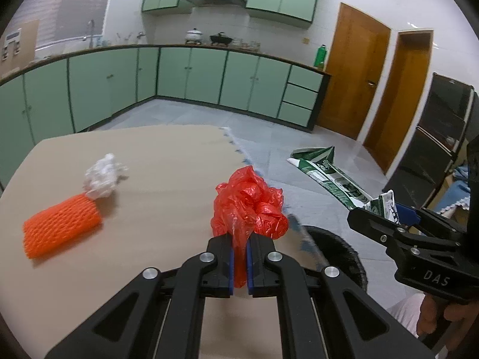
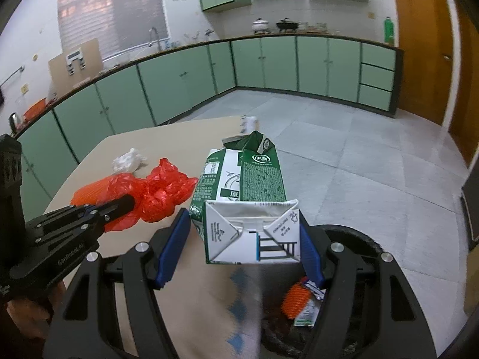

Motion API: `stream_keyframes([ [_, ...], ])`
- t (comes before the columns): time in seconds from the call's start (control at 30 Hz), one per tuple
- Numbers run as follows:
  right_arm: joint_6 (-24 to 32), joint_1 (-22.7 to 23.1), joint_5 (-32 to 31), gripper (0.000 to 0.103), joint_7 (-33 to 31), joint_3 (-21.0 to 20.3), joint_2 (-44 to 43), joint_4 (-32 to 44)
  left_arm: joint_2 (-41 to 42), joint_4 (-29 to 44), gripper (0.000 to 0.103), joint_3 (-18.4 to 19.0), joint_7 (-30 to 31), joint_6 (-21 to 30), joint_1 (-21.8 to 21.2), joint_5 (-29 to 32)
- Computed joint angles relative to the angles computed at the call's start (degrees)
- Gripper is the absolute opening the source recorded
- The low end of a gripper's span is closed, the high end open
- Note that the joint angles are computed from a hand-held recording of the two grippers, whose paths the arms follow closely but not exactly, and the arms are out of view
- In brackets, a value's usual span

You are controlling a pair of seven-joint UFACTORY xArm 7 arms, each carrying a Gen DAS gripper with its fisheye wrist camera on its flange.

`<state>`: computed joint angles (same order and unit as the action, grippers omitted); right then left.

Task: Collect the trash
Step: 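Carry the milk carton and red bag over the black bin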

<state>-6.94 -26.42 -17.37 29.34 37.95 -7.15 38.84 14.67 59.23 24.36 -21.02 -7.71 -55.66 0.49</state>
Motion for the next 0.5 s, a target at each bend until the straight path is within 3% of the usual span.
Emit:
stream_keyframes([
  [0.3,-0.02,8.85,5.43,0.066,-3.83,-15.2,-8.54,-9.42,3.69,6.64,0.006,-14.17,1.29,1.06,9.05,2.14],
  [0.5,-0.26,9.36,8.69,0.066,-6.63,-18.93,-10.36,-13.43,7.74,12.55,0.006,-21.05,1.34,3.47,12.7,3.65],
])
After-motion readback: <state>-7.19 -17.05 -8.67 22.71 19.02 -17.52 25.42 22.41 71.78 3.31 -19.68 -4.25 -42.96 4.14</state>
